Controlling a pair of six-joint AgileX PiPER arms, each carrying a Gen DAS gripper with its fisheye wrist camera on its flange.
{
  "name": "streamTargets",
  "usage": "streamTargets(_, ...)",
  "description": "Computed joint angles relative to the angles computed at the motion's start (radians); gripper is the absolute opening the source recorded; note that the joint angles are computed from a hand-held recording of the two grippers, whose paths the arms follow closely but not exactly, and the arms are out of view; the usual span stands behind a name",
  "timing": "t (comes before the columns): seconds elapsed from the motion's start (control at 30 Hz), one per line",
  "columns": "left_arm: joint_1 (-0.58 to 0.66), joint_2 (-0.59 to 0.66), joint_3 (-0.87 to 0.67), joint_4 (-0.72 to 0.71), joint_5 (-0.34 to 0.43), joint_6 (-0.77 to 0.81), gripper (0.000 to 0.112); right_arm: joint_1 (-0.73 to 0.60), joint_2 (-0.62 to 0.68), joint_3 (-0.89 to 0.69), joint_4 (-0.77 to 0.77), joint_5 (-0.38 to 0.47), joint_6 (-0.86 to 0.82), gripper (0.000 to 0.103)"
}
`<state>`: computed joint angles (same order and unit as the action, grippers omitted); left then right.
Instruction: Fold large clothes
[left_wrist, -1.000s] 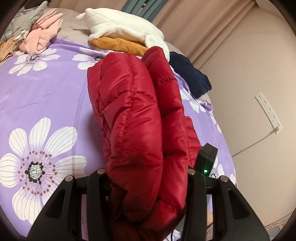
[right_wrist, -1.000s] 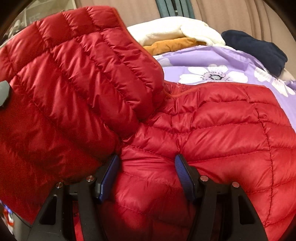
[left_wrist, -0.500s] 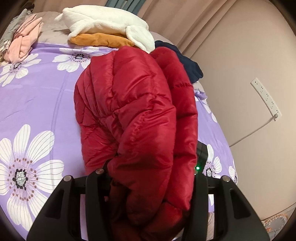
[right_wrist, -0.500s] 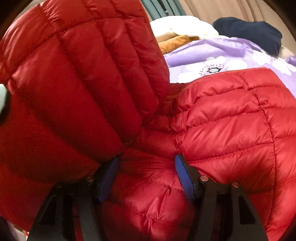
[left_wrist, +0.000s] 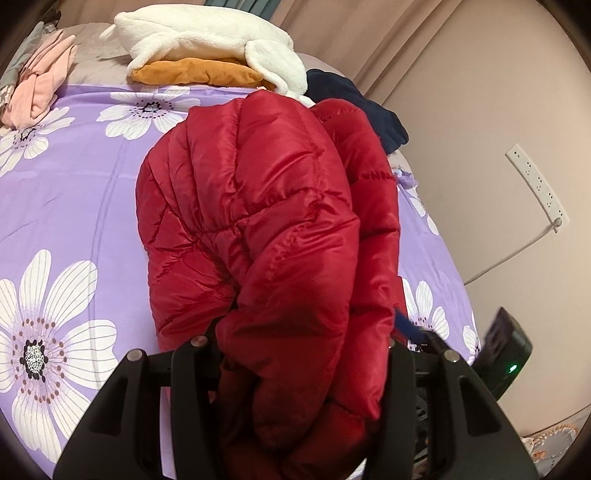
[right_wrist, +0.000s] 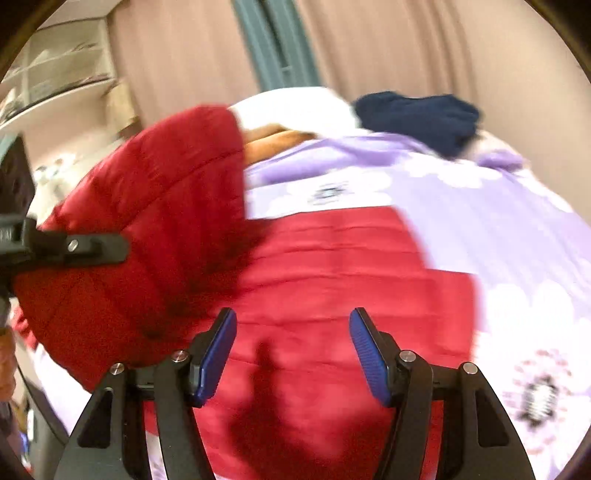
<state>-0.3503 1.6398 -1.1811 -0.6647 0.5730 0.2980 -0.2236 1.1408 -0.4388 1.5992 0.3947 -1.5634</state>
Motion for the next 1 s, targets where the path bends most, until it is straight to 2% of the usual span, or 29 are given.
streamTargets(0.1,-0.019,0.001,0.000,0.022,-0.012,-0.023,0.047,-0.113,0.054,-0.030,-0.048,0.023,0.006,0.064)
streamTargets(0.17,-0.037,0.001,-0.001,0.046,-0.020,-0.044,0.047,-0.138,0.104,-0.052,-0.091,0.027,0.040,0.064)
streamTargets(0.2,-0.043,0.002,-0.003,0.056,-0.023,-0.050,0.047,-0.146,0.118,-0.049,-0.087,0.041,0.029,0.058)
streamTargets(0.3,-0.070,0.013,-0.019,0.102,-0.027,-0.094,0.047,-0.111,0.190,-0.060,-0.024,0.028,-0.018,0.051)
streamTargets(0.37,-0.092,0.026,-0.036,0.145,-0.029,-0.131,0.047,-0.121,0.232,-0.059,0.042,0.060,-0.098,0.049)
streamTargets(0.57,-0.166,0.076,-0.106,0.236,-0.019,-0.205,0.047,-0.205,0.316,-0.067,0.051,0.194,-0.135,0.047)
streamTargets(0.7,-0.230,0.127,-0.177,0.362,0.009,-0.310,0.047,-0.216,0.345,-0.066,0.087,0.226,-0.169,0.047)
streamTargets(0.93,-0.289,0.243,-0.279,0.413,0.040,-0.338,0.055,-0.271,0.410,-0.085,0.099,0.309,-0.189,0.047)
streamTargets(1.0,-0.277,0.262,-0.295,0.354,0.049,-0.295,0.069,-0.300,0.421,-0.095,0.072,0.341,-0.166,0.047)
